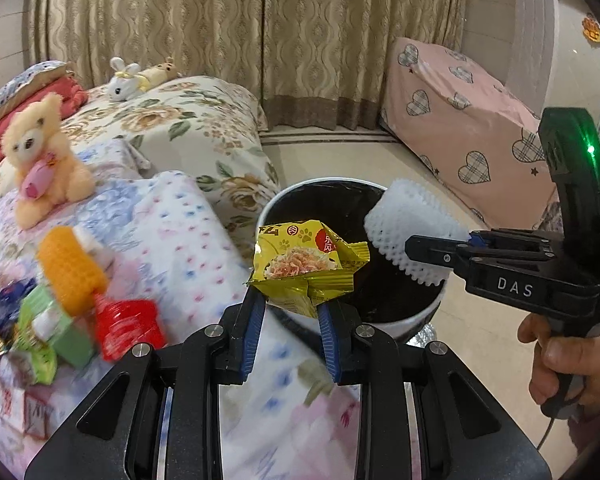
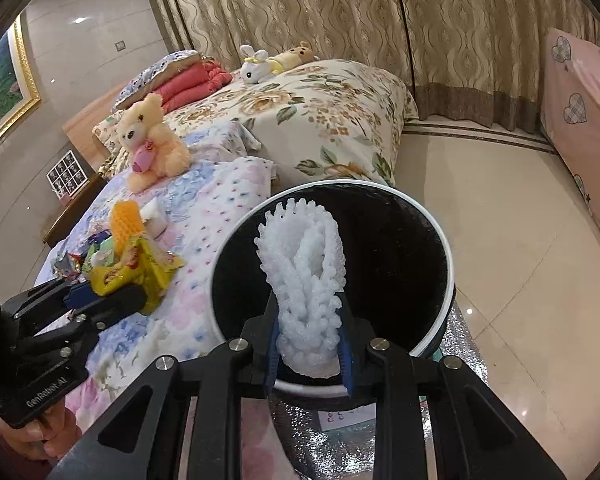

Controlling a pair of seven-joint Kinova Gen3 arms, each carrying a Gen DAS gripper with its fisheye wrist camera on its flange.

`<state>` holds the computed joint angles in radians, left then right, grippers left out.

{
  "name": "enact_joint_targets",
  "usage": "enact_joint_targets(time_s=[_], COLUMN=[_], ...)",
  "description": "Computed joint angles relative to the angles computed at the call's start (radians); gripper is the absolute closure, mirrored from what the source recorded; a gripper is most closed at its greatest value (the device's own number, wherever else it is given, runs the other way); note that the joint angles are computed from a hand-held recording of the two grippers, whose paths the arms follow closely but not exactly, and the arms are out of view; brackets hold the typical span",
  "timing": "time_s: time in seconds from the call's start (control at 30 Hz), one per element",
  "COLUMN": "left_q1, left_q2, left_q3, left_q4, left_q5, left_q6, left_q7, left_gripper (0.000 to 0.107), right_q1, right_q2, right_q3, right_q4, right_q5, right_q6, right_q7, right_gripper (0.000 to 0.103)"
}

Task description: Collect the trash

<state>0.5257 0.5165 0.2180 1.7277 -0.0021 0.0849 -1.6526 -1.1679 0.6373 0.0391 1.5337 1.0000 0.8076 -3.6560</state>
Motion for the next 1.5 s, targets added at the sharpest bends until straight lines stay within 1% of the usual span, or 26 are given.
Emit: enact_joint_targets(time_s=[0.1, 0.2, 0.33, 0.43, 0.5, 0.53, 0.57, 0.6, 0.67, 0.7, 0.73, 0.83, 0.87, 0.9, 1.0, 1.07, 1.13, 1.23, 1.33, 1.4, 1.47, 1.5], left_q1=[0.021, 0.050, 0.005, 0.025, 0.024, 0.028, 0.035, 0.032, 0.013, 0.008, 0.007, 0.017, 0.016, 0.009, -0.026, -0.061, -0.084, -0.097, -0.146, -0.161, -0.143, -0.145], left_q2=[0.030, 0.056, 0.089, 0.106, 0.120, 0.125, 0.129, 0.130, 0.135, 0.134, 0.131, 0.115, 0.112, 0.107, 0.086, 0.069, 0.051, 0.019, -0.007, -0.028, -0.056, -0.064], left_q3=[-0.010, -0.035, 0.022, 0.007, 0.013, 0.010, 0.003, 0.008, 0.030, 0.036, 0.039, 0.023, 0.023, 0.029, 0.053, 0.080, 0.089, 0.071, 0.087, 0.081, 0.033, 0.024], left_q4=[-0.053, -0.100, -0.145, -0.177, -0.197, -0.206, -0.213, -0.215, -0.221, -0.218, -0.211, -0.184, -0.180, -0.170, -0.120, -0.075, -0.030, 0.040, 0.101, 0.145, 0.193, 0.212], left_q5=[-0.004, -0.006, 0.010, 0.008, 0.009, 0.010, 0.011, 0.015, 0.025, 0.029, 0.033, 0.034, 0.037, 0.041, 0.061, 0.073, 0.084, 0.091, 0.093, 0.085, 0.081, 0.075], left_q6=[0.036, 0.066, 0.102, 0.128, 0.149, 0.156, 0.164, 0.167, 0.178, 0.176, 0.166, 0.136, 0.135, 0.130, 0.100, 0.068, 0.037, -0.018, -0.057, -0.091, -0.128, -0.144], left_q7=[-0.002, 0.007, -0.009, -0.014, -0.023, -0.024, -0.020, -0.022, -0.036, -0.041, -0.045, -0.044, -0.042, -0.042, -0.040, -0.043, -0.036, -0.009, 0.017, 0.033, 0.053, 0.061], left_gripper=[0.082, 0.082, 0.082, 0.082, 0.081, 0.079, 0.079, 0.077, 0.068, 0.058, 0.050, 0.043, 0.042, 0.042, 0.041, 0.041, 0.038, 0.038, 0.037, 0.037, 0.037, 0.037], right_q1=[0.019, 0.048, 0.063, 0.069, 0.071, 0.071, 0.073, 0.078, 0.080, 0.078, 0.076, 0.065, 0.061, 0.058, 0.047, 0.033, 0.022, -0.006, -0.015, -0.033, -0.044, -0.050], right_q2=[-0.009, -0.016, -0.019, -0.021, -0.021, -0.018, -0.016, -0.015, -0.014, -0.016, -0.018, -0.021, -0.025, -0.027, -0.029, -0.028, -0.026, -0.014, 0.001, 0.016, 0.033, 0.041], right_q3=[-0.003, -0.009, -0.001, 0.004, 0.008, 0.008, 0.007, 0.006, 0.010, 0.015, 0.019, 0.026, 0.028, 0.030, 0.027, 0.027, 0.027, 0.026, 0.011, 0.009, 0.006, 0.006], right_q4=[0.012, 0.021, 0.036, 0.046, 0.049, 0.044, 0.039, 0.035, 0.032, 0.038, 0.044, 0.049, 0.054, 0.057, 0.055, 0.050, 0.049, 0.034, 0.002, -0.029, -0.063, -0.076], right_q5=[-0.006, -0.028, -0.044, -0.053, -0.058, -0.064, -0.074, -0.085, -0.097, -0.098, -0.095, -0.089, -0.084, -0.077, -0.059, -0.046, -0.023, 0.016, 0.036, 0.052, 0.061, 0.065], right_q6=[-0.012, -0.029, -0.055, -0.071, -0.077, -0.071, -0.064, -0.060, -0.055, -0.060, -0.066, -0.057, -0.058, -0.059, -0.043, -0.026, -0.022, -0.003, 0.012, 0.031, 0.041, 0.041], right_q7=[0.016, 0.041, 0.045, 0.050, 0.052, 0.059, 0.069, 0.077, 0.081, 0.071, 0.062, 0.044, 0.033, 0.023, 0.007, -0.016, -0.051, -0.110, -0.113, -0.114, -0.109, -0.110], right_gripper=[0.077, 0.075, 0.075, 0.075, 0.075, 0.075, 0.074, 0.070, 0.064, 0.059, 0.054, 0.051, 0.049, 0.044, 0.041, 0.039, 0.034, 0.029, 0.027, 0.026, 0.025, 0.024])
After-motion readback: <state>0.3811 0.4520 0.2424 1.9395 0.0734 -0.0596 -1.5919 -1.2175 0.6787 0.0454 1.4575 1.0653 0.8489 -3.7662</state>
